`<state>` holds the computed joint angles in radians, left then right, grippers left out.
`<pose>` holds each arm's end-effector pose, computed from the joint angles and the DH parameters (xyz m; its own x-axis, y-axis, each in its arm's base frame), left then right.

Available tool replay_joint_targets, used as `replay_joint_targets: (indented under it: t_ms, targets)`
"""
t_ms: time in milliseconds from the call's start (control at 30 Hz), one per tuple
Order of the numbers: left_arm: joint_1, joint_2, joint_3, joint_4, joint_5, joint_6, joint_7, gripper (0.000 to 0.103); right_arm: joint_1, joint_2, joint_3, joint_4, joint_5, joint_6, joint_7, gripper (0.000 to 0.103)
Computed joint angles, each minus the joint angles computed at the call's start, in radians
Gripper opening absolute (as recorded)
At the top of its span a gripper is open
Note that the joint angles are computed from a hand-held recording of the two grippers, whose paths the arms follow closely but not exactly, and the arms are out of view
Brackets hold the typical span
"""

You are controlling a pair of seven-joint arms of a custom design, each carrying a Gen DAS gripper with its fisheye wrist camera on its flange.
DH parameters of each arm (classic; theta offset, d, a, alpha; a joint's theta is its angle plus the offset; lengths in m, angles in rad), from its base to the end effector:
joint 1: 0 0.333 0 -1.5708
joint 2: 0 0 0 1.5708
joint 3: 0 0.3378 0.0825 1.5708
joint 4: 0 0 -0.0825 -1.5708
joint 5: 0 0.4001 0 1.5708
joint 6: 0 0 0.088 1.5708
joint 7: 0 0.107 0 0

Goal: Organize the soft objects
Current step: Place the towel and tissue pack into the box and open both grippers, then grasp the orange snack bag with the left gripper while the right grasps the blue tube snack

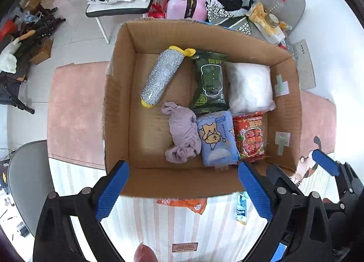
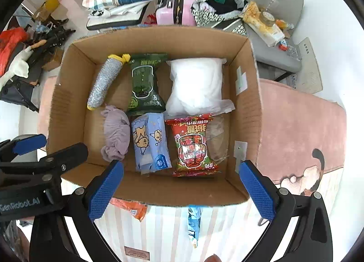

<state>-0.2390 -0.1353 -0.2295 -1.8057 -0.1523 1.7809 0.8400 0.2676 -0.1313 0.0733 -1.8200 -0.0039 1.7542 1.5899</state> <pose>0.4750 -0.2638 0.6231 0.2791 -0.9468 0.1600 -0.9593 -0.2824 0.0020 0.5078 0.1823 0.6123 0.3161 -0.9486 0.0122 -0.9464 -0.3162 -0.0653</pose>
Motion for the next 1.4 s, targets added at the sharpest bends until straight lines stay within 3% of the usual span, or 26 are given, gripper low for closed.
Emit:
replay_joint_targets:
  t_ms: [100, 233, 433, 500, 633, 700, 733, 767, 800, 833, 900, 1033, 1133, 1267, 1400]
  targets:
    - [-0.005, -0.026, -0.002, -0.014, -0.032, 0.012, -0.015, 0.098, -0.004, -0.043, -0.005, -0.033, 0.02, 0.016, 0.007, 0.103]
    - [-0.021, -0.061, -0.028, -0.022, 0.015, 0.003, -0.078, 0.098, -0.012, -0.114, -0.017, -0.097, 0.063, 0.045, 0.005, 0.103]
    - [-0.069, -0.214, -0.06, -0.224, -0.031, 0.061, -0.214, 0.098, -0.046, -0.325, -0.048, -0.311, 0.089, 0.112, -0.001, 0.103]
    - [-0.091, -0.24, -0.057, -0.304, -0.093, 0.066, -0.241, 0.098, -0.061, -0.371, -0.064, -0.378, 0.101, 0.087, -0.005, 0.103]
    - [-0.122, -0.24, -0.027, -0.451, -0.281, 0.156, -0.245, 0.098, -0.089, -0.398, -0.088, -0.493, 0.126, 0.045, -0.016, 0.102]
    - [-0.105, -0.221, -0.049, -0.456, -0.23, 0.163, -0.312, 0.098, -0.101, -0.402, -0.09, -0.543, 0.129, 0.057, -0.02, 0.095]
    - [-0.103, -0.218, -0.053, -0.465, -0.219, 0.187, -0.331, 0.098, -0.108, -0.404, -0.084, -0.561, 0.12, 0.064, -0.015, 0.082]
    - [-0.102, -0.211, -0.053, -0.474, -0.218, 0.213, -0.347, 0.098, -0.114, -0.403, -0.081, -0.577, 0.113, 0.076, -0.013, 0.062]
    - [-0.103, -0.202, -0.048, -0.486, -0.236, 0.248, -0.357, 0.098, -0.118, -0.401, -0.083, -0.595, 0.114, 0.095, -0.013, 0.056]
    - [-0.106, -0.197, -0.042, -0.502, -0.263, 0.289, -0.36, 0.098, -0.122, -0.4, -0.084, -0.608, 0.114, 0.106, -0.007, 0.051]
    - [-0.104, -0.172, -0.041, -0.512, -0.273, 0.339, -0.393, 0.098, -0.126, -0.404, -0.086, -0.633, 0.123, 0.13, 0.0, 0.051]
    - [-0.091, -0.077, -0.068, -0.431, -0.12, 0.248, -0.496, 0.098, -0.122, -0.4, -0.085, -0.661, 0.128, 0.158, -0.008, 0.051]
    - [-0.107, -0.053, -0.068, -0.415, -0.067, 0.177, -0.456, 0.098, -0.114, -0.39, -0.077, -0.674, 0.124, 0.158, -0.014, 0.051]
    - [-0.126, -0.124, -0.059, -0.456, -0.053, 0.065, -0.367, 0.098, -0.104, -0.361, -0.093, -0.669, 0.151, 0.129, -0.045, 0.051]
    - [-0.134, -0.232, -0.048, -0.515, -0.089, 0.061, -0.306, 0.098, -0.103, -0.341, -0.096, -0.656, 0.185, 0.11, -0.065, 0.057]
